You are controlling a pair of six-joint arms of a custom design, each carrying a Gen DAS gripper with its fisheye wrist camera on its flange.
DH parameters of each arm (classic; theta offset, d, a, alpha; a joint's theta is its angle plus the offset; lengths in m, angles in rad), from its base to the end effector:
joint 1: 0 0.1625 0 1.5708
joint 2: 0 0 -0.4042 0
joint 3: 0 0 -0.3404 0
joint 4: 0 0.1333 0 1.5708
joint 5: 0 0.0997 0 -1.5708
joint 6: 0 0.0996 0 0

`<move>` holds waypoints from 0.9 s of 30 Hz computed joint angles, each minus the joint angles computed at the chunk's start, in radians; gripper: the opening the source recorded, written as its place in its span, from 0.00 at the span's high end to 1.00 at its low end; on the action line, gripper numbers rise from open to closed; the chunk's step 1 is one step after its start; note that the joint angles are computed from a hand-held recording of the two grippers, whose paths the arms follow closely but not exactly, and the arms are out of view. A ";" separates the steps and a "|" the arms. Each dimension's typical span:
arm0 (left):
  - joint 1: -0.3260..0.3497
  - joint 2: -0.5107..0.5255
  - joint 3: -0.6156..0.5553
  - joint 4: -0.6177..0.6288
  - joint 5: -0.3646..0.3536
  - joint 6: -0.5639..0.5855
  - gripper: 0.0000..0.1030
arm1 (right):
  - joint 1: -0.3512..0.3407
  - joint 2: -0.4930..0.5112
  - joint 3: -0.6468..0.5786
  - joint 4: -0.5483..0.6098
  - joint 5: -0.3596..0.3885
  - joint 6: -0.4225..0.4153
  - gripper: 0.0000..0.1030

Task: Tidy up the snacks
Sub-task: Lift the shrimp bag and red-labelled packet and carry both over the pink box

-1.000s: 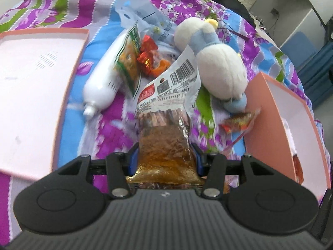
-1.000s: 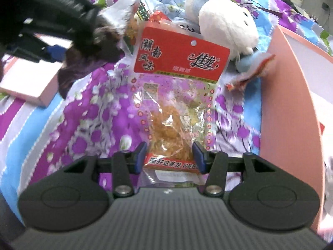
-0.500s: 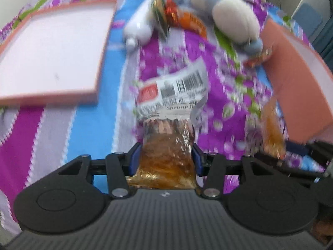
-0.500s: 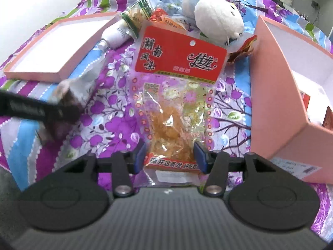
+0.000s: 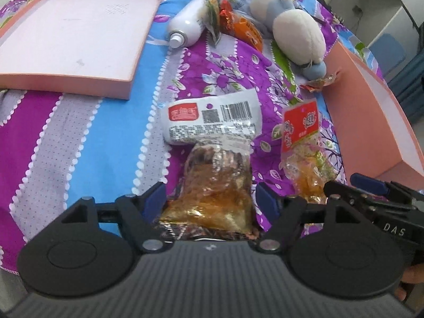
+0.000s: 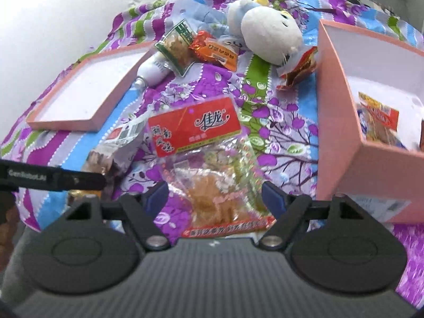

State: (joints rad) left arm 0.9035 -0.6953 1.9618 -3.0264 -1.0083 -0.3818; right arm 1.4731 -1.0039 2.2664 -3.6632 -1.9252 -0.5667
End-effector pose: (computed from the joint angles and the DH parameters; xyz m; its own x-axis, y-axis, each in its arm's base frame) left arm -0.1792 -0.5286 0.0327 -0.9007 0.1253 -0.4160 0.2934 0.8817 -0.3696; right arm 0.0537 -0.4640 0.1896 -0.8017 -0.0684 0.5937 -0.4321 0.7526 -0.4968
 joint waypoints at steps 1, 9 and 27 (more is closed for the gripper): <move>0.003 0.000 -0.003 -0.002 -0.004 -0.002 0.25 | -0.001 0.003 -0.013 0.012 -0.004 -0.018 0.23; 0.026 0.039 -0.054 0.013 -0.028 0.015 0.29 | -0.016 0.061 -0.082 0.095 -0.048 -0.117 0.28; -0.014 0.070 -0.090 0.050 0.015 0.002 0.63 | 0.023 0.111 -0.082 0.020 -0.098 -0.083 0.62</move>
